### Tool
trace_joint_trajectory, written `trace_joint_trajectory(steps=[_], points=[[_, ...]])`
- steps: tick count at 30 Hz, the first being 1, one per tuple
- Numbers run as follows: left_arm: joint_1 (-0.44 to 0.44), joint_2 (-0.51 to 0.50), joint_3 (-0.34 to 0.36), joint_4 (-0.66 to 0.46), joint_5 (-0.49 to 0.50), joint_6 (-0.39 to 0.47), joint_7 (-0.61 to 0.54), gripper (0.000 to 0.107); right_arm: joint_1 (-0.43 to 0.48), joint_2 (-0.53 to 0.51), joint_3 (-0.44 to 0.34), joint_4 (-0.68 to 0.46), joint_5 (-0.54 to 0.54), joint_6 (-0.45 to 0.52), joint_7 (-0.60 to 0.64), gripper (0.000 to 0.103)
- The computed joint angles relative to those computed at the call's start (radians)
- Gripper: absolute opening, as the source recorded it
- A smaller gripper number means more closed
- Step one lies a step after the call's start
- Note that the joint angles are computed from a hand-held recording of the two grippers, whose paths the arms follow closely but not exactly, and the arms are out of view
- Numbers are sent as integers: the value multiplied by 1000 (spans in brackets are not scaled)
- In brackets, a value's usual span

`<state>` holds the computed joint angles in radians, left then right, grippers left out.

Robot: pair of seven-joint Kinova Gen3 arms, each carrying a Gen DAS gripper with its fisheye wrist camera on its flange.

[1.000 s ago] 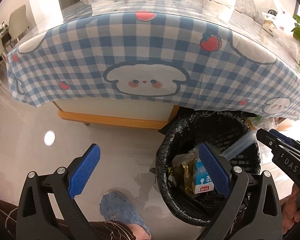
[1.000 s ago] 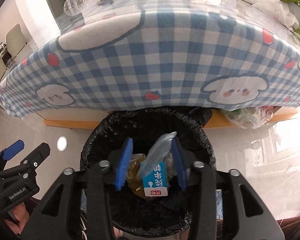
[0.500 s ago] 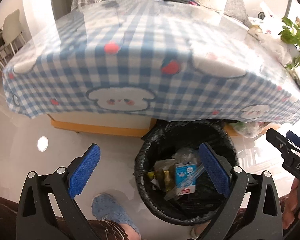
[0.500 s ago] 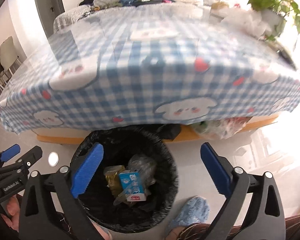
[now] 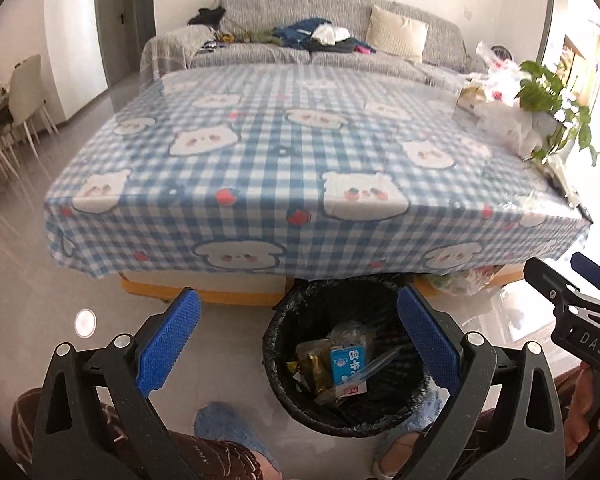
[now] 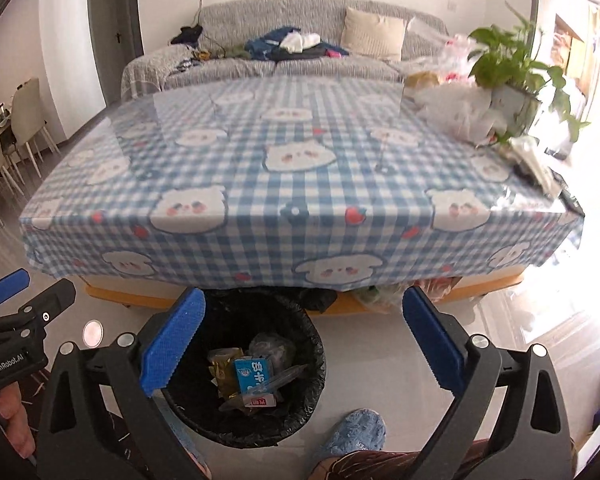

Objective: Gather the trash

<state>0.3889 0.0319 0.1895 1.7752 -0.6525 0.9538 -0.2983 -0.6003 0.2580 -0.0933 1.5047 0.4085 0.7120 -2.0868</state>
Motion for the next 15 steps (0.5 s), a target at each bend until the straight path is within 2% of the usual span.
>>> trace_joint_trajectory(steps=[6,15], points=[[12,-34,28,-8,-23,56,6,97,0,-76,-17,60,16,-20,-21,95],[16,-28,40,-5,-23,47,4,97,29,-102,-43,85,-1,-37,-14,95]])
